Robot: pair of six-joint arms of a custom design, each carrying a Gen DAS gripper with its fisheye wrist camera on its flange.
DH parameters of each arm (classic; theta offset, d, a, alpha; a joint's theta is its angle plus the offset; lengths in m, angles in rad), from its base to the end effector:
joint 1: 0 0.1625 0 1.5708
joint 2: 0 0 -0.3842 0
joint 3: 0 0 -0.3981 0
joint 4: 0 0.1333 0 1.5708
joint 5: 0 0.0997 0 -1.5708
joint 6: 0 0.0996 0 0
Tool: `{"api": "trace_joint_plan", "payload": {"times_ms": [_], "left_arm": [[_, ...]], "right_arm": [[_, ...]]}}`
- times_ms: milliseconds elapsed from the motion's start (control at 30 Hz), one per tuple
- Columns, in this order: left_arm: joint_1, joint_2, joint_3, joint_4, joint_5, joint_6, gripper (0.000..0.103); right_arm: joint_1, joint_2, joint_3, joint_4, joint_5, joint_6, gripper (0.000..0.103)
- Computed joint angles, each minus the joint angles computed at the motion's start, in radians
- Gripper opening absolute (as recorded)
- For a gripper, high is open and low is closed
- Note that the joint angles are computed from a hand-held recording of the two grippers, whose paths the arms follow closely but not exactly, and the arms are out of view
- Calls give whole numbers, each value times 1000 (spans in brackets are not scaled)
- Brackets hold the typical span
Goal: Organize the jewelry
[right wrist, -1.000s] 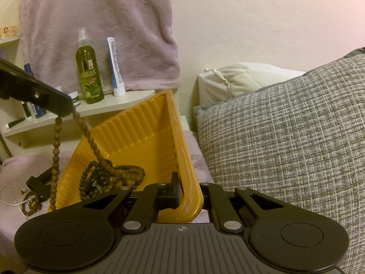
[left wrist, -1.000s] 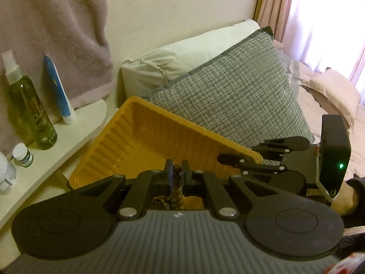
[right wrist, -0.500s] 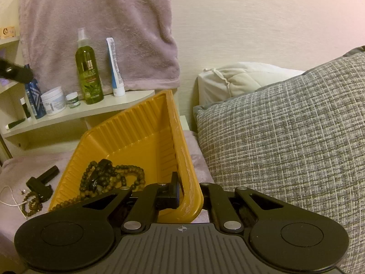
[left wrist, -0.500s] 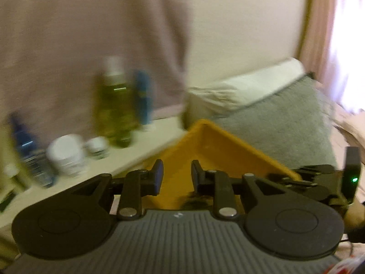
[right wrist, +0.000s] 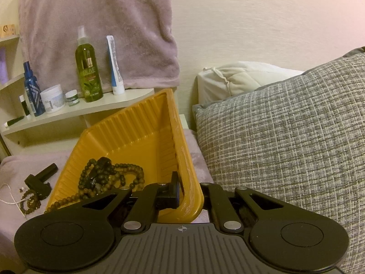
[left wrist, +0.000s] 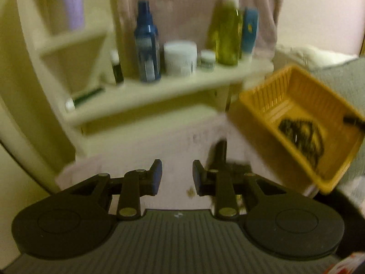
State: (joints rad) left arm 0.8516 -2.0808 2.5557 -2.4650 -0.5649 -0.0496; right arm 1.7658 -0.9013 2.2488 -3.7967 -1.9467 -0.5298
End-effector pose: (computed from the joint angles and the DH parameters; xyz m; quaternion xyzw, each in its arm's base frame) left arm -0.0204 -0.3533 0.3077 0.1868 0.8424 -0.3458 0.3687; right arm 0.1843 -0.4341 0.0931 0.2409 -0.8596 0.3837 0.2364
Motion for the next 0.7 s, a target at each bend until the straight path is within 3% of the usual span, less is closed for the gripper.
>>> {"api": "trace_joint_plan", "payload": {"times_ms": [100,267,433,700], "left_arm": [[13,-25,54,18,-8,-17,25],[34,20,111,-89,-15,31,25],[57,129,133,-239,-2,113,25],[120,348,92,-598,-6,279,25]], "right_arm": [[0,1,-3,3,-2,-2,6],[0,2,-3,1,-3,-9,6],[1,2,-4,3,-6,-14,6],[0,3,-7,6,-7,-16,6]]}}
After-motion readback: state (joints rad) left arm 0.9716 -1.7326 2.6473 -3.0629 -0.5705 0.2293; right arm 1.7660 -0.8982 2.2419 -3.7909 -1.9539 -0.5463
